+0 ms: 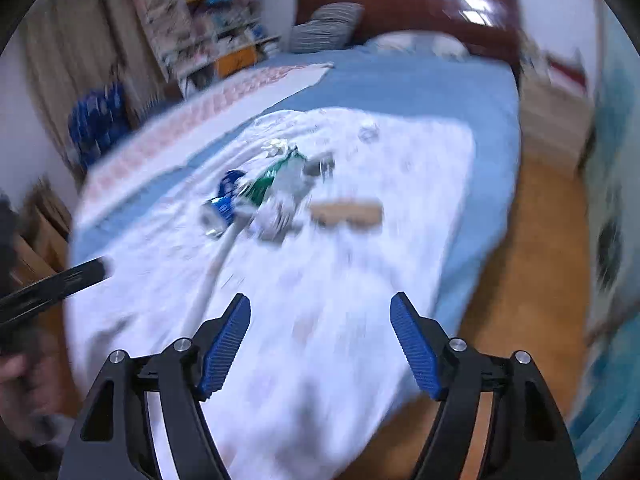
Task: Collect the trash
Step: 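Move both tools back toward the bed, then grasp the cardboard piece with the right tool while the left grasps the Pepsi can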
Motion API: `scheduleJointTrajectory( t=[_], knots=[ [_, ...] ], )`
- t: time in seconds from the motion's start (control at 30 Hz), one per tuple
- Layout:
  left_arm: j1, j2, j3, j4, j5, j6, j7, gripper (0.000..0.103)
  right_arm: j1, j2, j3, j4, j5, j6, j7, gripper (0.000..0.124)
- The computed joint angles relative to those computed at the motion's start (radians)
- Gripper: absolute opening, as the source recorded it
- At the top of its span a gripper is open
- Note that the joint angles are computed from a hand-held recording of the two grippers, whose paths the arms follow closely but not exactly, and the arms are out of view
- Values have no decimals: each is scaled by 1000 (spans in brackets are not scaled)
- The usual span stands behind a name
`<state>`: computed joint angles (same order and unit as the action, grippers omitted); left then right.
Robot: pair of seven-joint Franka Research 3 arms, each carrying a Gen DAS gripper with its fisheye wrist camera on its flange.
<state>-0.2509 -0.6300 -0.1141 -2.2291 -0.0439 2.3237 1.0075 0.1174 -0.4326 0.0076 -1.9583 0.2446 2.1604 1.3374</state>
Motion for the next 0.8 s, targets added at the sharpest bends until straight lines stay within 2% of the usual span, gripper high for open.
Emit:
scheduleJointTrajectory(
  t=[0.03,0.1,0.17,0.33,0.5,0.6,0.67,0.7,0.8],
  knots=[
    [-5,6,14,-4,-13,8,8,79,-5,48,36,36,-65,21,-8,83],
    [-7,18,30,0,-33,4,16,79,-17,168,107,123,-262,35,-1,84],
    [-8,17,42,-1,-58,2,21,79,-20,252,147,166,-456,48,24,84],
    [15,33,29,16,-39,2,25,79,45,396,95,262,-505,9,-5,84],
    [13,56,42,23,-68,-5,40,79,74,507,36,360,-395,-20,25,85],
    [22,65,38,25,-65,-16,46,79,69,556,14,427,-281,-52,55,61],
    [24,71,41,24,-69,-20,56,79,69,546,9,414,-242,-32,54,53],
    [28,76,46,21,-74,-19,58,79,67,541,8,406,-216,-22,42,11],
    [36,88,64,12,-107,-2,57,79,70,504,7,365,-210,1,26,11]
  ],
)
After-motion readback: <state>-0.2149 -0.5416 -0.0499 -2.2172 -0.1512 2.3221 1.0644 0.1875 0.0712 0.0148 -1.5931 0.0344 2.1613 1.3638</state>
